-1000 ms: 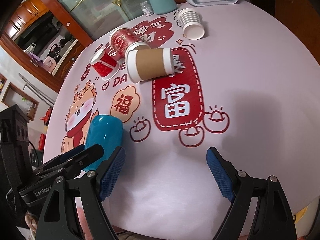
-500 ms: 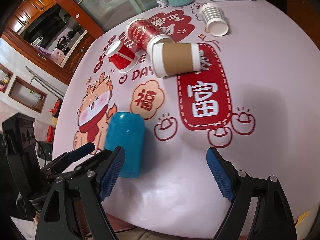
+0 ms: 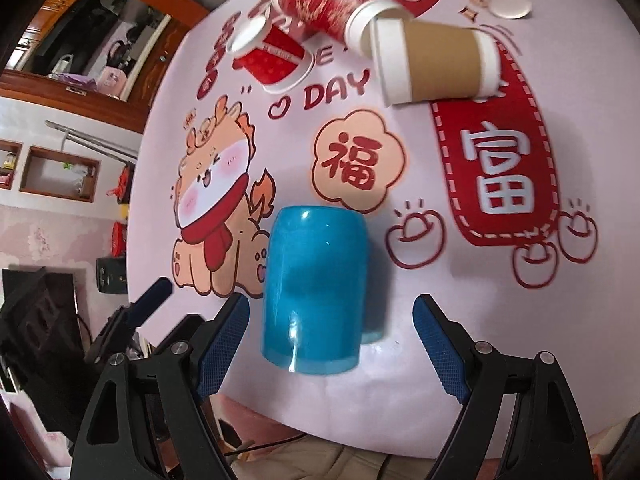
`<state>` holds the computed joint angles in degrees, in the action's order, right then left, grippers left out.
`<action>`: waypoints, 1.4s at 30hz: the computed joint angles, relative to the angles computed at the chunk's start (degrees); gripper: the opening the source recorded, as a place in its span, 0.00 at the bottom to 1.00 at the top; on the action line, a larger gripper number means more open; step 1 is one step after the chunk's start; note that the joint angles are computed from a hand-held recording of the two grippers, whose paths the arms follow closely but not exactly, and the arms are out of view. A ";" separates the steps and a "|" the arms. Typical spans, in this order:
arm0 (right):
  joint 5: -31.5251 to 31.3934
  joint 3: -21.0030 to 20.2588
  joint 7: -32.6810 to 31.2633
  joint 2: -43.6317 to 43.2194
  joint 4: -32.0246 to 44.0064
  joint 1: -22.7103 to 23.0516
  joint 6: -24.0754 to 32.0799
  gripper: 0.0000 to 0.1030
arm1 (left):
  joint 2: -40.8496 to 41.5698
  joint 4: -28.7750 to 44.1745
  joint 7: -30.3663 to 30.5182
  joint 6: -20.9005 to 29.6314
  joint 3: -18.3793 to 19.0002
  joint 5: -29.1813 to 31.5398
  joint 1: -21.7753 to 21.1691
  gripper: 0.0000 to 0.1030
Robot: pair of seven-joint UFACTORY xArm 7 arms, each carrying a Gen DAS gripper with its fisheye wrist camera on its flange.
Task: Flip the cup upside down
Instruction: 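Grasp the blue cup with the right gripper while the left gripper releases it, then turn the blue cup with the right gripper and set it mouth-down on the table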
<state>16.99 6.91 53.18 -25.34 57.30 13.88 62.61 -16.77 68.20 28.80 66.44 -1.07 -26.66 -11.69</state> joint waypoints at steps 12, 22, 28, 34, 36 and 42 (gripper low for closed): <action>6.88 -2.94 -5.79 7.48 0.97 -0.28 -2.47 0.83 | 4.23 2.34 0.40 0.57 0.02 0.31 1.62 0.82; 13.58 -3.45 -13.84 11.10 1.81 -0.55 -3.11 0.66 | 5.48 3.25 -0.40 1.20 -0.58 0.11 1.89 0.82; 10.08 -1.58 -13.79 6.88 -0.68 -0.28 -6.86 0.66 | 4.40 2.46 -0.12 0.31 -0.96 0.20 1.44 0.82; -3.22 3.09 -6.42 -0.69 -5.36 -2.30 -15.47 0.66 | 2.97 1.30 -0.15 -0.11 -1.04 -0.91 0.49 0.82; -11.58 6.41 -1.11 -3.51 -7.02 -4.79 -17.33 0.66 | 2.16 0.31 -0.52 -1.23 -1.28 -1.12 0.14 0.82; -33.12 14.80 11.39 -10.71 -13.02 -11.92 -20.34 0.66 | 0.00 -2.64 -2.77 -6.53 -2.07 -1.69 -1.29 0.82</action>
<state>-16.14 21.71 64.57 -36.04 44.29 1.96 42.27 -16.77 65.56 26.03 59.91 -3.14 -28.34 -12.99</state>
